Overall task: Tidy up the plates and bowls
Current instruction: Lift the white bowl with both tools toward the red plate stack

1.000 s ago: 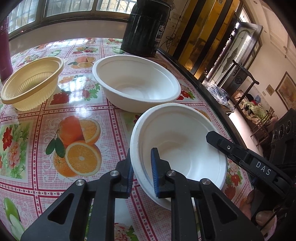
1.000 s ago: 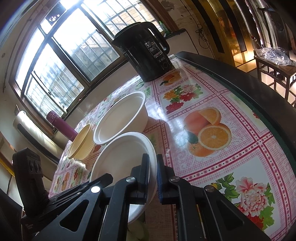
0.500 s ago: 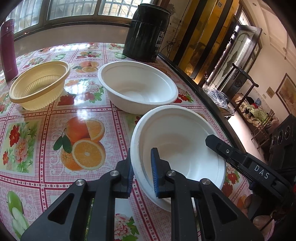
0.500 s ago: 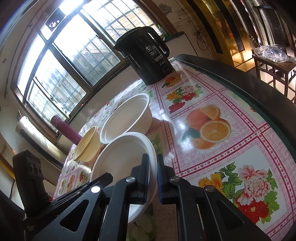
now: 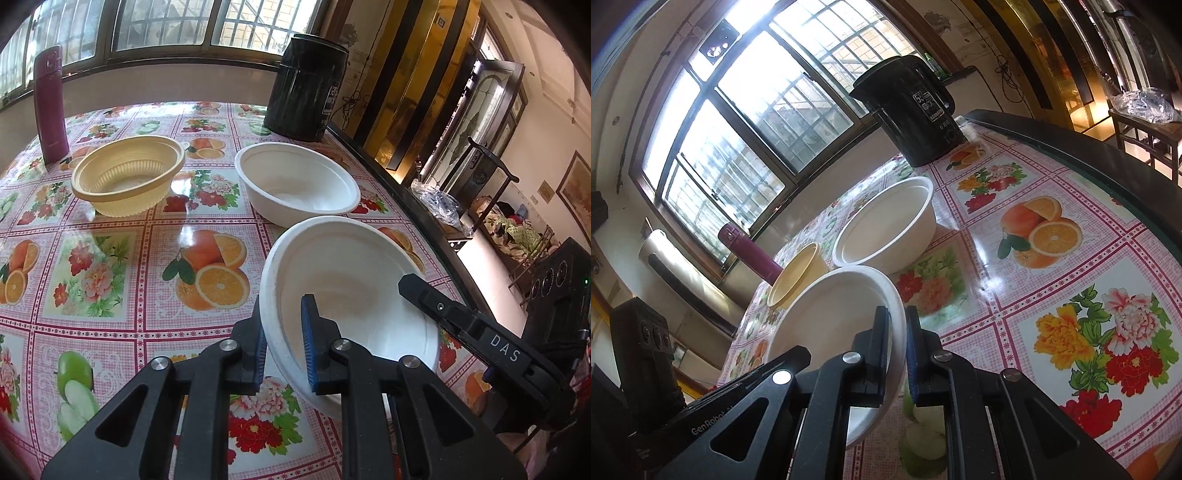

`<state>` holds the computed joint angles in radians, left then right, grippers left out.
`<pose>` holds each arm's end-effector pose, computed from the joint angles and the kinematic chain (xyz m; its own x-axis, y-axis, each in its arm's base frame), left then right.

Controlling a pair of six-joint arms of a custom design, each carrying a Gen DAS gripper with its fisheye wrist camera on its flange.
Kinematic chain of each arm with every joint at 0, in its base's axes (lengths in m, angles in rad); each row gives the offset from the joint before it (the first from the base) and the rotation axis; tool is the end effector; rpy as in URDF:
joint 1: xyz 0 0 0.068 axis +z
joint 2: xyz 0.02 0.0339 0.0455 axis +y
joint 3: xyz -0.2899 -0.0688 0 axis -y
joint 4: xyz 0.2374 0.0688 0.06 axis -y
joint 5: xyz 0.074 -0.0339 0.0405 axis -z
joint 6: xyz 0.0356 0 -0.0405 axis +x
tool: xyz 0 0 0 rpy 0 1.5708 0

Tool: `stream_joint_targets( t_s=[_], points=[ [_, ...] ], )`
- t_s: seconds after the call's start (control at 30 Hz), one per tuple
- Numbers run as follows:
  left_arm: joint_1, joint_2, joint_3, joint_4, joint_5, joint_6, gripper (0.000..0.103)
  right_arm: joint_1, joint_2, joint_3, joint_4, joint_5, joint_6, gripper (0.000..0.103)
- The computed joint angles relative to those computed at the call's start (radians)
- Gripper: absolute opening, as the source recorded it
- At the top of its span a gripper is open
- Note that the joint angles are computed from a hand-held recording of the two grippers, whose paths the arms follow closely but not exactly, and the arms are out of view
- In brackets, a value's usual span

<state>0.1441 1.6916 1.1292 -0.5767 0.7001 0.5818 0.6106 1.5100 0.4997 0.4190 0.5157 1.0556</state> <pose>0.3300 0.0247 0.2335 -0.6647 0.3282 -0.6711 0.6251 0.7363 -0.2590 0.2285 0.1384 0.1752 -0.3672 0.6670 -0.6483 0.3169 0.7450 0.5870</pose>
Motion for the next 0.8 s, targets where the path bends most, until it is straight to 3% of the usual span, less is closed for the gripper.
stream_joint_targets(
  t_s=[0.47, 0.8],
  points=[
    [0.17, -0.08, 0.034, -0.149, 0.133, 0.137, 0.015, 0.213, -0.039, 0.104, -0.171, 0.173, 0.08, 0.012],
    [0.37, -0.015, 0.166, -0.266, 0.208, 0.246, 0.015, 0.295, 0.078, 0.341, -0.233, 0.188, -0.002, 0.012]
  ],
)
